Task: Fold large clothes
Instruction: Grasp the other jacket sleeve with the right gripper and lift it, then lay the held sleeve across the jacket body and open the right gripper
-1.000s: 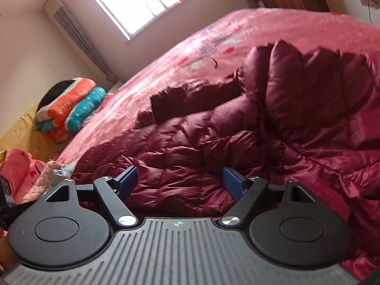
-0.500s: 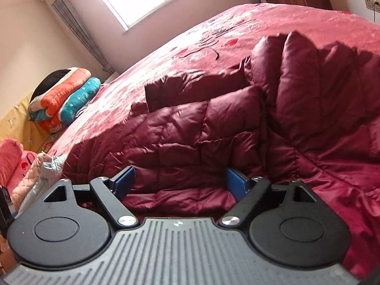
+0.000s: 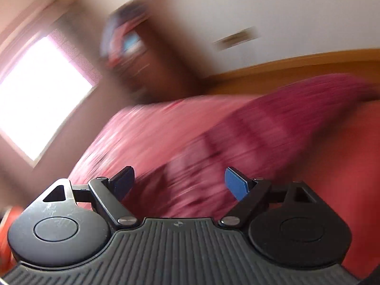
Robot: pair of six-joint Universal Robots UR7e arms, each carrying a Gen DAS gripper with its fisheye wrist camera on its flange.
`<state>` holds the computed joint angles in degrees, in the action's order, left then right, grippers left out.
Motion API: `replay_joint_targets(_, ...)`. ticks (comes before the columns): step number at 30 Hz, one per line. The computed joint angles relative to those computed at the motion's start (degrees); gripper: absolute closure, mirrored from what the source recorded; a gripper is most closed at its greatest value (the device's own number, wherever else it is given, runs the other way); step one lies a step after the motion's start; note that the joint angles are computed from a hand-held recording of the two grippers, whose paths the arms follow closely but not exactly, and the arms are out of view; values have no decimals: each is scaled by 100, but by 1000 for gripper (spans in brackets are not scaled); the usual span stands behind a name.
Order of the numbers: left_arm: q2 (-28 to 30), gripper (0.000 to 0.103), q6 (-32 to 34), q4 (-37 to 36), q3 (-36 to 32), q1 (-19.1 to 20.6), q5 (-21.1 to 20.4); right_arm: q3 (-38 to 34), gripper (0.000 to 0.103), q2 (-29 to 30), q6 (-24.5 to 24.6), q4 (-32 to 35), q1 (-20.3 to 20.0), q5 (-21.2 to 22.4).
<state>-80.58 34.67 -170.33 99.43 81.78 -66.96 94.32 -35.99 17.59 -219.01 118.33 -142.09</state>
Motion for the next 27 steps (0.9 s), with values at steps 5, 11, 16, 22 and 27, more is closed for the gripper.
replay_joint_targets(5,-543,47,-195,312,646,-366,117,886,0,-526,1402,-279,-243,-138)
replay_joint_targets(11,-998,46,-457,764,1105,-579,320,1209,0,-551,1529,-1051,-423,375)
replay_joint_targets(16,-1022,46,-533,835,1162,-562,451,1118,8,-306,1024,-2010,-673,947)
replay_joint_targets(22,-917,45,-618,802,1079,-438,509,1041,66,-157,1459,-2013,-870,1263)
replay_joint_targets(27,-849,44,-766,725,951,-268,386,708,84,-17,792,-2106,-706,1201)
